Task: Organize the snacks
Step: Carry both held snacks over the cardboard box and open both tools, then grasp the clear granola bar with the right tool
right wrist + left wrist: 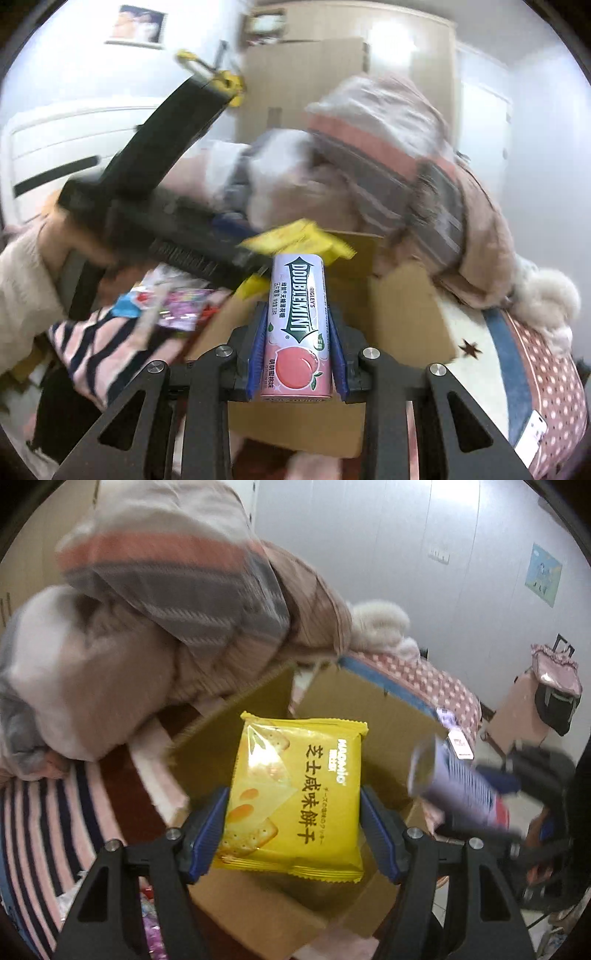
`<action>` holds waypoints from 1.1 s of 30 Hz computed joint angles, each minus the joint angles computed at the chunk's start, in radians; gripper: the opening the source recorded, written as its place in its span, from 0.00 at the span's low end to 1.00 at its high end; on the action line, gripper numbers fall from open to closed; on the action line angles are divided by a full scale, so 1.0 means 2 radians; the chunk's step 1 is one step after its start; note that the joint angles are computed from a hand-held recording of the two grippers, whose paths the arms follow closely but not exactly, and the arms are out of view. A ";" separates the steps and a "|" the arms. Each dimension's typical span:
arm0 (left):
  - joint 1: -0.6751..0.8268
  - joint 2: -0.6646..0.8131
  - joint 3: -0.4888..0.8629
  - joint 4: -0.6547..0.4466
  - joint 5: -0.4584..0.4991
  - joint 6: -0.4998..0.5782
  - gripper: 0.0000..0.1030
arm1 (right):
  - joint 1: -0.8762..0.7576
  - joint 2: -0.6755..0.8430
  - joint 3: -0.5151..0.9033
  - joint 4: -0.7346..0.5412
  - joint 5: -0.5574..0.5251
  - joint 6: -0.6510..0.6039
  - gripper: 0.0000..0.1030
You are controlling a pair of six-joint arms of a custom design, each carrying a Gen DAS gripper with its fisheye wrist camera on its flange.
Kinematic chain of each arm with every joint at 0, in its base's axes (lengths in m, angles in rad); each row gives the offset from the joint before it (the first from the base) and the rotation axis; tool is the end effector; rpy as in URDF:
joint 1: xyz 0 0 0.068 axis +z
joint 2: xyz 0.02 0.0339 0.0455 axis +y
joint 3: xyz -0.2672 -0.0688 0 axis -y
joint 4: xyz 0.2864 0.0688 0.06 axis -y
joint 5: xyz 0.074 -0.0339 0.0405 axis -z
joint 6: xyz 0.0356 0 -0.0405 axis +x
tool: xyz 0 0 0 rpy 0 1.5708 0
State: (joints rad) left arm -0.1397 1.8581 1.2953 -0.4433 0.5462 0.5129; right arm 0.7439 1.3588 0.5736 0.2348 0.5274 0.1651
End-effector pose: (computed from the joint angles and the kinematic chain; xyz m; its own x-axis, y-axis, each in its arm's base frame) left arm 0.4191 -0.0776 0.1795 -0.5354 0.4987 -0.6816 0.7540 0.6458 -0.1197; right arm 0.2314 0.1886 0.1599 -0.4239 -0.1971 -0.8840 -0.2026 0.9719 -0.1196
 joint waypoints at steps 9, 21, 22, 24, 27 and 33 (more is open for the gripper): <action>-0.011 0.032 0.011 -0.010 -0.024 0.001 0.81 | -0.077 0.058 0.040 -0.008 -0.084 -0.007 0.24; 0.122 -0.030 -0.032 0.012 0.013 0.018 0.82 | -0.087 0.175 0.165 -0.111 -0.099 0.022 0.25; 0.139 -0.032 -0.033 0.012 0.023 0.021 0.83 | -0.084 0.174 0.164 -0.111 -0.100 0.023 0.25; 0.175 -0.030 -0.034 0.013 0.037 0.026 0.83 | -0.072 0.167 0.158 -0.102 -0.108 0.028 0.25; 0.215 -0.017 -0.033 0.022 0.043 0.034 0.83 | -0.046 0.166 0.163 -0.083 -0.122 0.036 0.25; 0.288 0.046 -0.007 0.017 0.060 0.036 0.83 | 0.006 0.256 0.264 -0.078 -0.182 0.034 0.30</action>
State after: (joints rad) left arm 0.4365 1.9501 1.2814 -0.4088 0.6659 0.5847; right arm 0.7564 1.8706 1.1015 0.0785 0.1629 0.2322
